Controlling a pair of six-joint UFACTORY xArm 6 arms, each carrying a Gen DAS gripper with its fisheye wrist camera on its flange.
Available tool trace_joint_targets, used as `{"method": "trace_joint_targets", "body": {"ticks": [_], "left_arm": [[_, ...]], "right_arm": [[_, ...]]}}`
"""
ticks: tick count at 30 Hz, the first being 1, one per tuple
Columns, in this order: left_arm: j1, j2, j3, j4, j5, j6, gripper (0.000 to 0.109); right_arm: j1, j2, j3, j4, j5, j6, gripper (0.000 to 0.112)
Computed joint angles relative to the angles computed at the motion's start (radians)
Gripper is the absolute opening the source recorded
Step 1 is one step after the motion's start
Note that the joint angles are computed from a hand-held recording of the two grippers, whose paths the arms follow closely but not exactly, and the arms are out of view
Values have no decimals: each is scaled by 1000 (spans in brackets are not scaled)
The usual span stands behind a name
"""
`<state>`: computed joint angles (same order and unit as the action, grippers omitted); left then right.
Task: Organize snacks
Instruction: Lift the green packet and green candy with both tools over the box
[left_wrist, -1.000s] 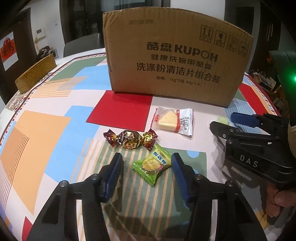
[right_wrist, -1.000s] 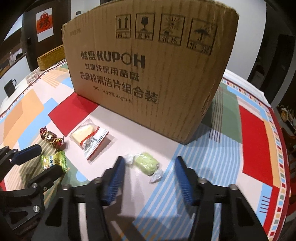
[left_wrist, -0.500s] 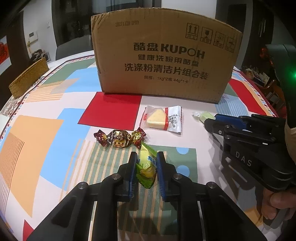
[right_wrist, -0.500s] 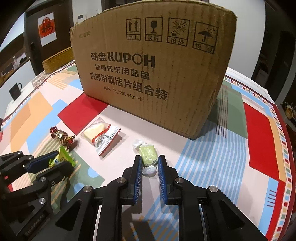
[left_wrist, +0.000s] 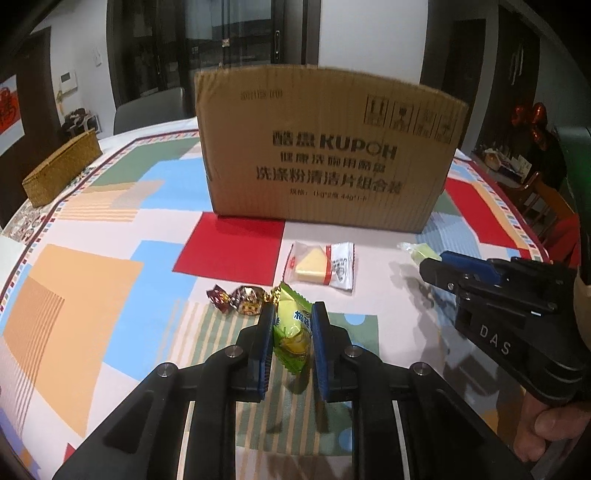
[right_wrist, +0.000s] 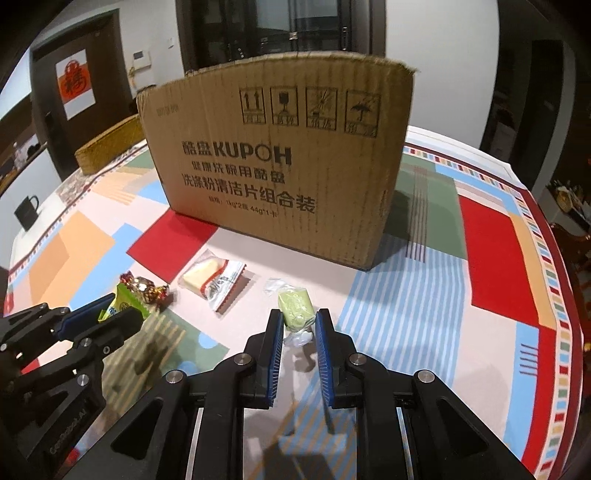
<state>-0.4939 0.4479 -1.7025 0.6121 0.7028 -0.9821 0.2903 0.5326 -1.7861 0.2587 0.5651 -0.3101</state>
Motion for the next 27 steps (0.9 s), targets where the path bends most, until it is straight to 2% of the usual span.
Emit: {"method": "trace_joint_targets", "body": {"ticks": [9,15,27], "left_arm": [[7,-55,32,22,-14,-14,20],[9,-86,47,33,-22,-14,20],[27,-122,40,19,-12,25,20]], "right_arm": [[10,-99,105,-53,-50,143,19],[16,-160,167,-136,-87,241,19],[41,-222,194,-224,-115,340,19]]}}
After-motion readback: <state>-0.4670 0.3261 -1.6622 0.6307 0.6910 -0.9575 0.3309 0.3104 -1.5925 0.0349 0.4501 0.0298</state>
